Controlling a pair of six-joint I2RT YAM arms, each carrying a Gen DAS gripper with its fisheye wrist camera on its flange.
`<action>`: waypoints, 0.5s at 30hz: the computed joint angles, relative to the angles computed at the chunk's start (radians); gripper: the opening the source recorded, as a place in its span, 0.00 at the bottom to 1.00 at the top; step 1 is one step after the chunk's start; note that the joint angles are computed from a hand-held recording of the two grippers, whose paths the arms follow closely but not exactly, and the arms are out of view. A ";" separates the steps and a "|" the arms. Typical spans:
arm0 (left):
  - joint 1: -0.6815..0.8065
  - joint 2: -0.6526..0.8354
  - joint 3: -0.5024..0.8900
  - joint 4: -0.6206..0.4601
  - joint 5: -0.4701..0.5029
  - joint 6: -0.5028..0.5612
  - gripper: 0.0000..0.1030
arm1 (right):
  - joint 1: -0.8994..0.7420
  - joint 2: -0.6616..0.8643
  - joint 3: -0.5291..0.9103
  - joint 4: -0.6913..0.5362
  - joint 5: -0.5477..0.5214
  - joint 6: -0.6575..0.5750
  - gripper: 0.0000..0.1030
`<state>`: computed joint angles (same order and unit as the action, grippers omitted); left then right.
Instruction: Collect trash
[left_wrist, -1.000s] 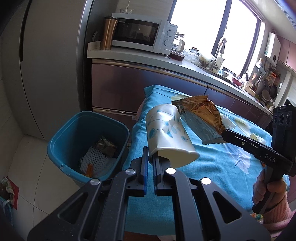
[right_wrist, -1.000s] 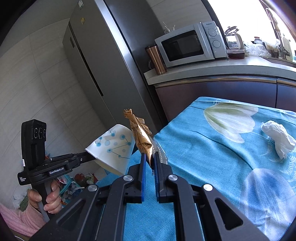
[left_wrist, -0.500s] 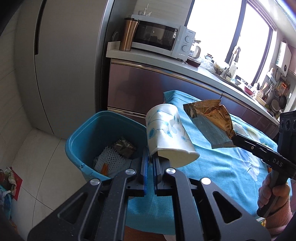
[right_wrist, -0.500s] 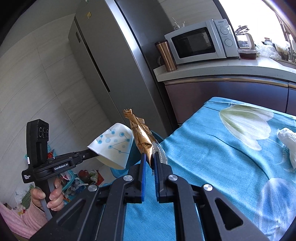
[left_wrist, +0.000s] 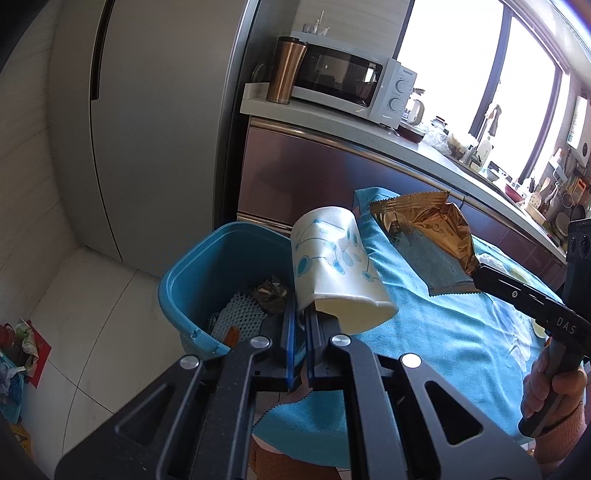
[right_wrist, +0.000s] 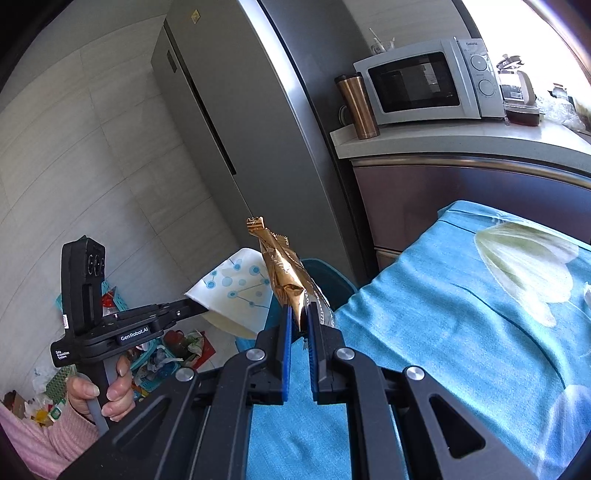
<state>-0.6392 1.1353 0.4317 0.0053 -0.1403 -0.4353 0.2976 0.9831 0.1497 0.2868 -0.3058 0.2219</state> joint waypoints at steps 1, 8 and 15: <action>0.010 0.002 -0.002 0.003 0.005 0.002 0.05 | 0.007 0.026 0.009 0.015 0.000 0.001 0.07; 0.060 0.010 -0.014 0.022 0.035 0.012 0.05 | 0.067 0.166 0.064 0.084 0.020 0.019 0.07; 0.089 0.025 -0.011 0.028 0.046 0.018 0.05 | 0.108 0.270 0.116 0.124 0.039 0.025 0.07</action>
<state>-0.5507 1.1599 0.4202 0.0330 -0.0940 -0.4174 0.4058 1.2531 0.2654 0.4108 -0.2666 0.2467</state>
